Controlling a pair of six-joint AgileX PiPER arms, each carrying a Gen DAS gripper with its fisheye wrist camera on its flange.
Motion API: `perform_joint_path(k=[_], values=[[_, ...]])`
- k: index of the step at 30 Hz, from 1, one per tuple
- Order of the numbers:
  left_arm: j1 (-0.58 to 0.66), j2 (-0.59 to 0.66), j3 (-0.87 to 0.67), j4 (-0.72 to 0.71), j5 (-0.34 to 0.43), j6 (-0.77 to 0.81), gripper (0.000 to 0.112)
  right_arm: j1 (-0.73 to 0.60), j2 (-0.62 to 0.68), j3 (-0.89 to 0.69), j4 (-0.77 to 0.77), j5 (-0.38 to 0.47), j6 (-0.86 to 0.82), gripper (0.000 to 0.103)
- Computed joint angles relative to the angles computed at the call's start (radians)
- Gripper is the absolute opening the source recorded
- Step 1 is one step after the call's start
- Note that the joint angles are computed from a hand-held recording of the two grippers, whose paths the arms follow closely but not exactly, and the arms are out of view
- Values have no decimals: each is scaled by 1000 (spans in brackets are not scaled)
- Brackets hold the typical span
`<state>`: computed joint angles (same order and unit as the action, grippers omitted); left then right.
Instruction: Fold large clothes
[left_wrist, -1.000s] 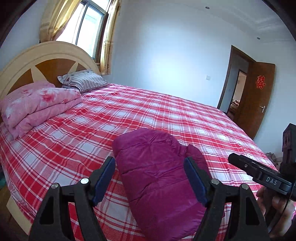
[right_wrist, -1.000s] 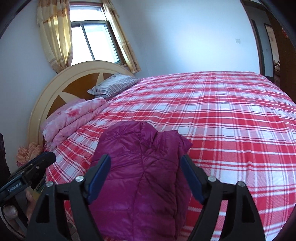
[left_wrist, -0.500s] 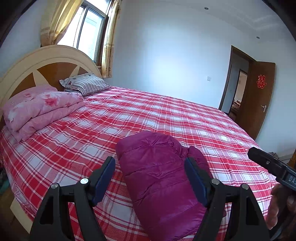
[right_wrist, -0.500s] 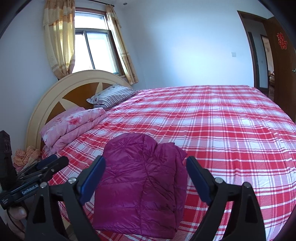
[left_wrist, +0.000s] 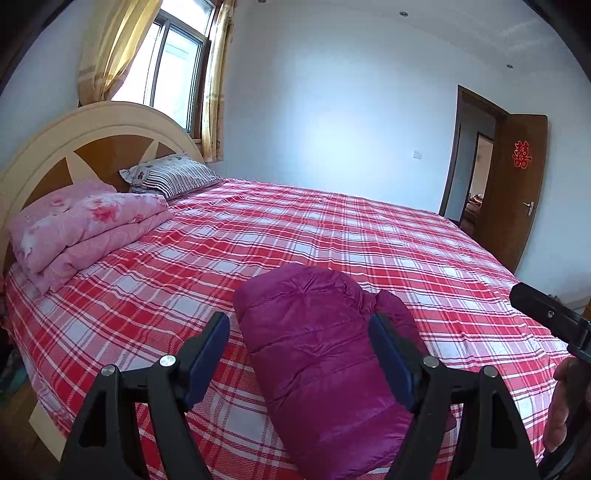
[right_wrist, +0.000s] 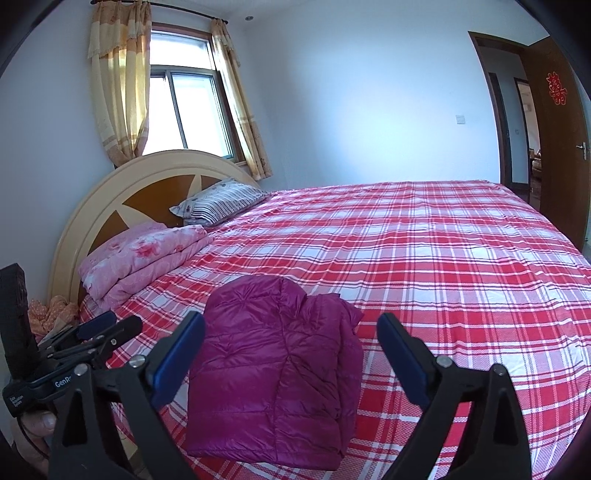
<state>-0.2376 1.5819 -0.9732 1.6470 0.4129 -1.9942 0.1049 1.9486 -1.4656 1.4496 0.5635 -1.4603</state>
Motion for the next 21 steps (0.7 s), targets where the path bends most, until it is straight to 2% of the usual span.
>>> perform_joint_path(k=[8, 13, 18, 20, 21], values=[[-6, 5, -9, -40, 15, 35, 79, -3, -6, 5, -3, 1, 1, 98], [1, 7, -19, -97, -1, 91, 79, -6, -6, 11, 6, 3, -10, 99], [-12, 13, -32, -139, 33, 128, 79, -6, -4, 12, 2, -1, -10, 99], [-25, 19, -41, -160, 62, 155, 84, -8, -3, 15, 6, -2, -16, 99], [-28, 20, -43, -165, 73, 161, 92, -8, -3, 18, 9, -2, -20, 99]])
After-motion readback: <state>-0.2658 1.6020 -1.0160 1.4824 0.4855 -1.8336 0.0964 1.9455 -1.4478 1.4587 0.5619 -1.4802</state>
